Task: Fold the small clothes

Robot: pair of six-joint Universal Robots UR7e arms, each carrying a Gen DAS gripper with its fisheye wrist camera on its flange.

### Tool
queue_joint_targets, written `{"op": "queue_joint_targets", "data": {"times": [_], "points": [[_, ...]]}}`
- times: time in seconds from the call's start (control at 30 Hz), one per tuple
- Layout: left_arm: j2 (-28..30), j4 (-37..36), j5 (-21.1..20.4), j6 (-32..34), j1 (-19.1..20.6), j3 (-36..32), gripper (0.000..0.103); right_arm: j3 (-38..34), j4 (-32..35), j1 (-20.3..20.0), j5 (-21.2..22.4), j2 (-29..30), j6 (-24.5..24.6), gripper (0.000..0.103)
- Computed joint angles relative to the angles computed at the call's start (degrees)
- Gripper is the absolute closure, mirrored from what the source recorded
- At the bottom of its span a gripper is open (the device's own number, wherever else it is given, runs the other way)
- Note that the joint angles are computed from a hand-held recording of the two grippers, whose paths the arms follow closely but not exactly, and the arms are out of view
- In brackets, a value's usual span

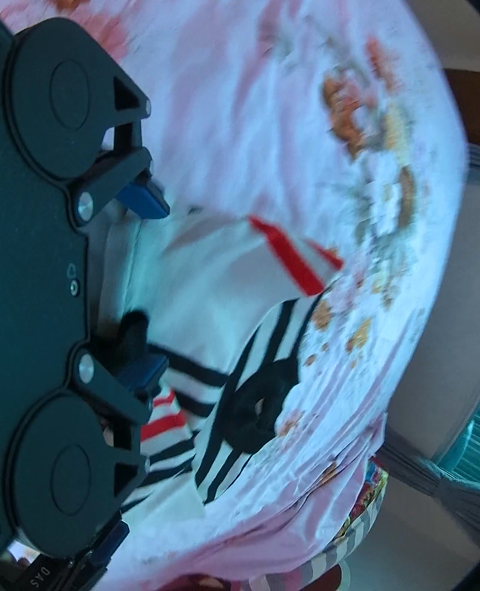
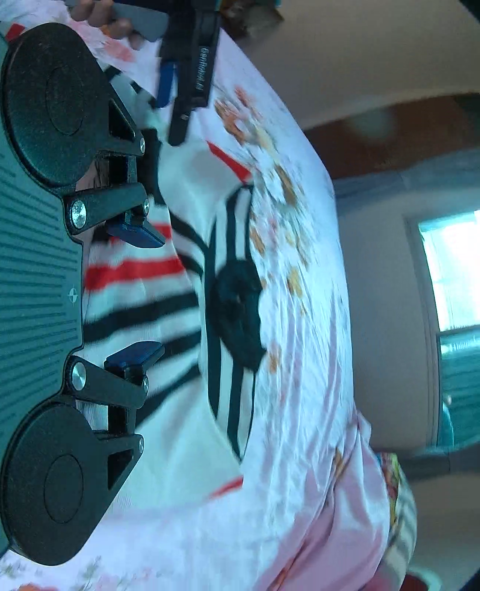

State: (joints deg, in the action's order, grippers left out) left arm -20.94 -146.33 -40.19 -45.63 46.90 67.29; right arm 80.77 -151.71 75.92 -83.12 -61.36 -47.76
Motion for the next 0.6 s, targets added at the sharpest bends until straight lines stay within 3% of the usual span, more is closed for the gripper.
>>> {"op": "queue_joint_targets", "data": {"times": [0.1,0.27,0.37,0.43,0.5,0.6], "points": [[0.7,0.3,-4.92,0.65,0.94,-1.38,0.062,-0.9,0.47,-0.96,0.32,-0.17,1.67,0.047],[1.66,2.11,-5.77,-0.56,1.12,-2.75,0.055,-1.29,1.36,-1.82,0.91,-0.56,2.08,0.047],[1.94,0.96,-8.22,-0.98,1.4,-2.96,0.057,-1.61,1.37,-2.15,0.62,-0.34,2.22,0.047],[2.23,0.22,-9.12,-1.02,1.47,-3.05,0.067,-2.16,1.56,-2.25,0.16,0.11,3.17,0.047],[2.07,-1.72,-9.49,-1.06,1.51,-2.18,0.097,-2.42,0.85,-2.27,-0.4,0.46,3.84,0.047],[2.41,-5.72,-7.44,-0.05,0.88,-1.46,0.097,-2.68,-1.04,-2.43,-1.2,0.85,4.54,0.047]]}}
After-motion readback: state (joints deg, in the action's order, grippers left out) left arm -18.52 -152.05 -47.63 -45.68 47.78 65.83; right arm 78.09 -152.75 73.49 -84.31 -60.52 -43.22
